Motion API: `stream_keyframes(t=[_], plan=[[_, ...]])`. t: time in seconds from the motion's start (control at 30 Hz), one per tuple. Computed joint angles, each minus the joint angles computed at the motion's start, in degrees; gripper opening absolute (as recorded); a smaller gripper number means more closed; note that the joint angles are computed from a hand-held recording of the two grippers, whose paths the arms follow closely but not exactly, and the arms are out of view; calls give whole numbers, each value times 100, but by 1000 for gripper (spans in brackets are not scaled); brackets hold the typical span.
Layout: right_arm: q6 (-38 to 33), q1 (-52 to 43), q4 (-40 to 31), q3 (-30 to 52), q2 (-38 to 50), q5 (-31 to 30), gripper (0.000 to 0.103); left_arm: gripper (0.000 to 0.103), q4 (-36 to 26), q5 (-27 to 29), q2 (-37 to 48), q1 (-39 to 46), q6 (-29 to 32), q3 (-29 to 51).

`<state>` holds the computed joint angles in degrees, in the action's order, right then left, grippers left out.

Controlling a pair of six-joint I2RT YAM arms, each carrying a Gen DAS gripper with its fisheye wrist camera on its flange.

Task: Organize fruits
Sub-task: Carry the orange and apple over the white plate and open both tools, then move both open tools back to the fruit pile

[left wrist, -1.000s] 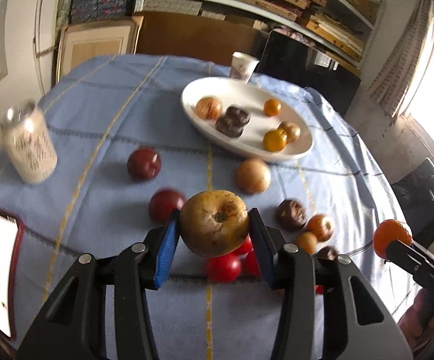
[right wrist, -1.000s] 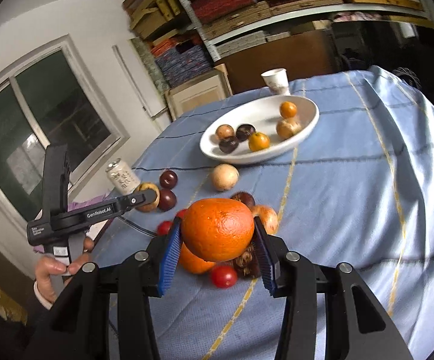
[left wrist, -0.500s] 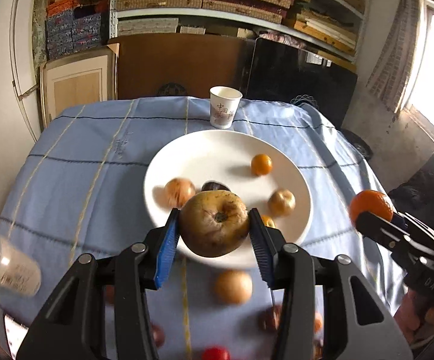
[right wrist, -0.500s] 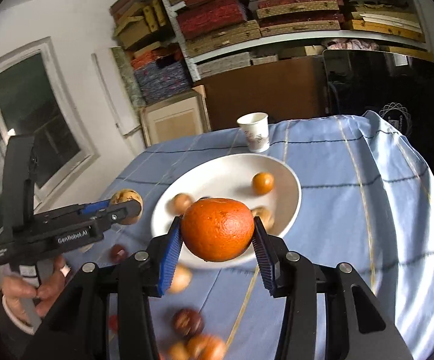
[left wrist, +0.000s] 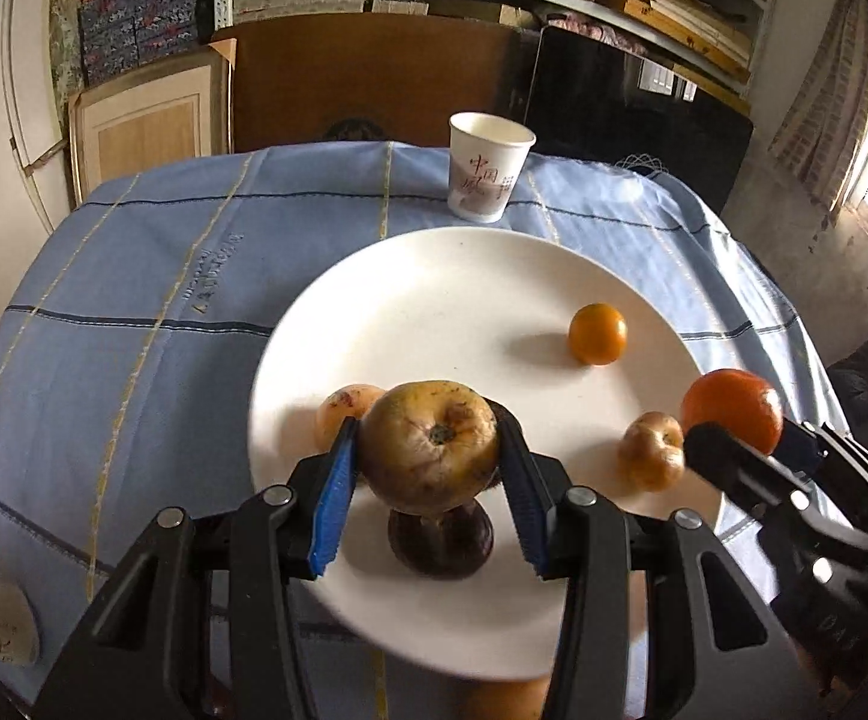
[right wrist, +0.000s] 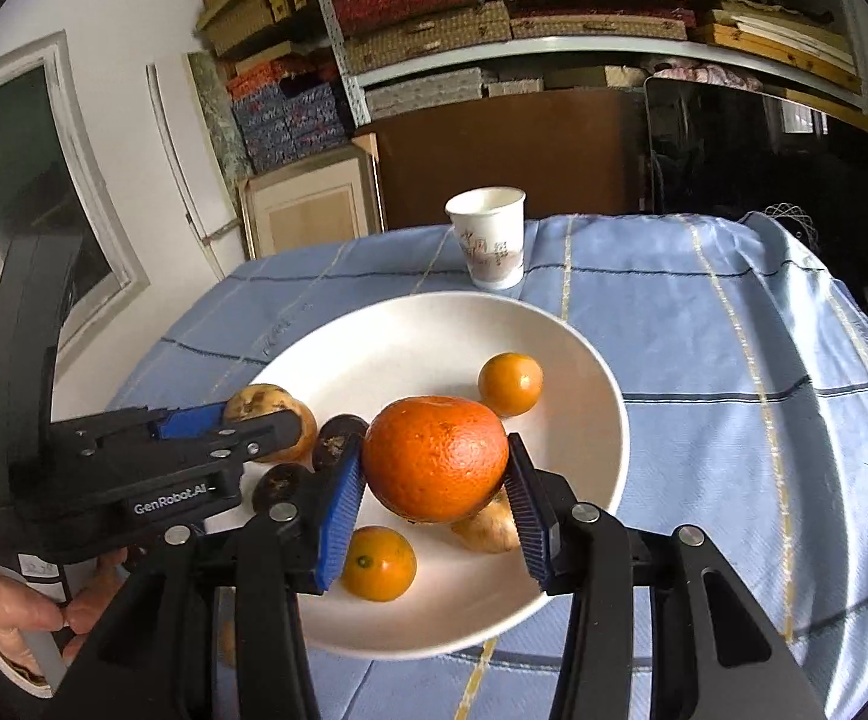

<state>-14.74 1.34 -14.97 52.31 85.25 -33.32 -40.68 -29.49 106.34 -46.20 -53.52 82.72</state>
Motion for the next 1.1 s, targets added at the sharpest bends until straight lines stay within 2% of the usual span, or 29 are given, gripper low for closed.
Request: stream_keyframes(t=[0.2, 0.23, 0.3, 0.37, 0.47, 0.57, 0.7, 0.83, 0.9, 0.97, 1.1], plan=[[6, 286, 62, 176, 381, 343, 47, 47, -119, -102, 182, -4, 86, 200], [-25, 324, 46, 191, 406, 396, 47, 50, -150, -160, 195, -22, 125, 214], [-94, 382, -8, 209, 415, 484, 48, 68, -333, -375, 235, -92, 96, 327], [-72, 322, -40, 186, 321, 381, 55, 74, -569, -635, 175, -179, -44, 395], [-103, 113, -293, 115, -76, 137, 56, 84, -684, -688, -241, -296, -225, 226], [-377, -272, -754, -13, -646, -290, 57, 93, -1123, -1092, -704, -683, -644, 82], [-1468, -1269, -1995, -373, -1601, -1176, 60, 98, -1977, -1614, -1236, -1589, -1585, -151], [-3431, -2412, -3760, -748, -2077, -1572, 60, 98, -2713, -1745, -1384, -2555, -2748, -399], [-4061, -2819, -4119, -1096, -2332, -1465, 60, 98, -3131, -1775, -1238, -3078, -3490, -413], [-4426, -3112, -4311, -1359, -2463, -1381, 60, 98, -3269, -1764, -1073, -3461, -4070, -483], [-4916, -3498, -4572, -1687, -2197, -1403, 60, 98, -3142, -1705, -777, -3973, -4708, -670]])
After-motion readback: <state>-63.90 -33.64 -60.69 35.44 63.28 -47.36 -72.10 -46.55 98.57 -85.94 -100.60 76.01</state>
